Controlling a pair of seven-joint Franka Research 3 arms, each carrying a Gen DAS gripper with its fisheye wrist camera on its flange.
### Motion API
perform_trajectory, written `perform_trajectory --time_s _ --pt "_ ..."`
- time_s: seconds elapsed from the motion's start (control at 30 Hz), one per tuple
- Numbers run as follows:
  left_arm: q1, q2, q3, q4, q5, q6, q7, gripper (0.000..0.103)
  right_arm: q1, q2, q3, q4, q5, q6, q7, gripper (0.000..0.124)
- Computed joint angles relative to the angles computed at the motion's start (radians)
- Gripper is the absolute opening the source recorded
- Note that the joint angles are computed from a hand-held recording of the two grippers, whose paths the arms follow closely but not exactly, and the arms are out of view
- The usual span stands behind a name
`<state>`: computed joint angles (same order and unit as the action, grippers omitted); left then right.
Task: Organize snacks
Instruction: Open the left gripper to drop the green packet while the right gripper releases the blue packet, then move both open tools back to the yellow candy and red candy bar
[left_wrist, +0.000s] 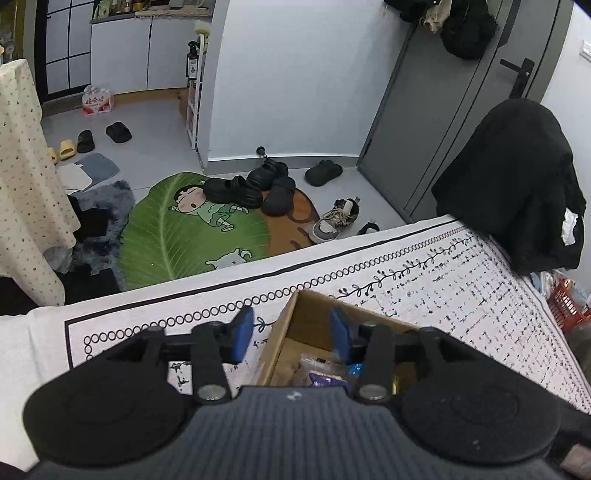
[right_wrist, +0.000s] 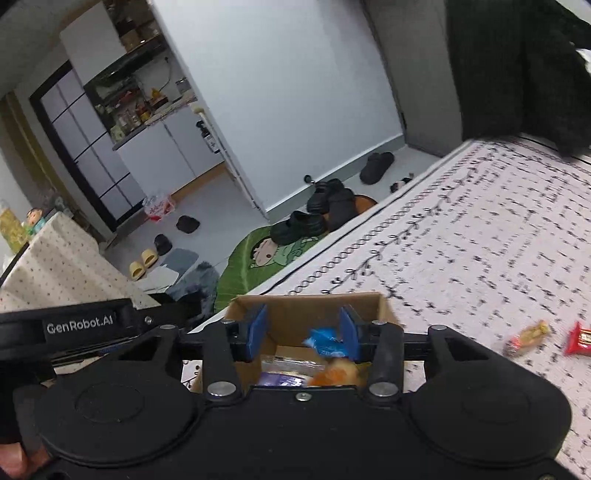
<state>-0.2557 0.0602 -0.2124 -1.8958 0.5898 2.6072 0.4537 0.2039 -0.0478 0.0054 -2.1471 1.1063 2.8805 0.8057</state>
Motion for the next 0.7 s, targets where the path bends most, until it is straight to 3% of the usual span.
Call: perform_trajectory --time_s 0.23,0.33,0.5,0.57,0.7 --pt "-0.005 -0.008 -0.007 -0.004 -0.022 -0.013 0.021 0.073 -0.026 -0.031 -0.022 -0.037 -0.069 -0.001 0.079 0.045" --pt "-0.014 -0.007 -0.014 0.004 -0.018 -0.027 0.027 0.078 -0.032 -0.048 -0.033 -0.055 -0.075 0.005 0.083 0.049" --pt "-0.034 0.001 -0.021 0.018 0.018 -0.044 0.003 0.086 -0.038 -0.076 -0.057 -0.078 -0.048 0.023 0.070 0.067" --pt "-0.047 0.004 -0.023 0.026 0.065 -0.062 -0.028 0.094 -0.041 -0.085 -0.067 -0.084 -0.034 0.023 0.055 0.070" --pt "-0.056 0.009 -0.026 0.028 0.068 -0.031 -0.036 0.103 -0.049 -0.098 -0.081 -0.099 -0.024 0.033 0.044 0.084"
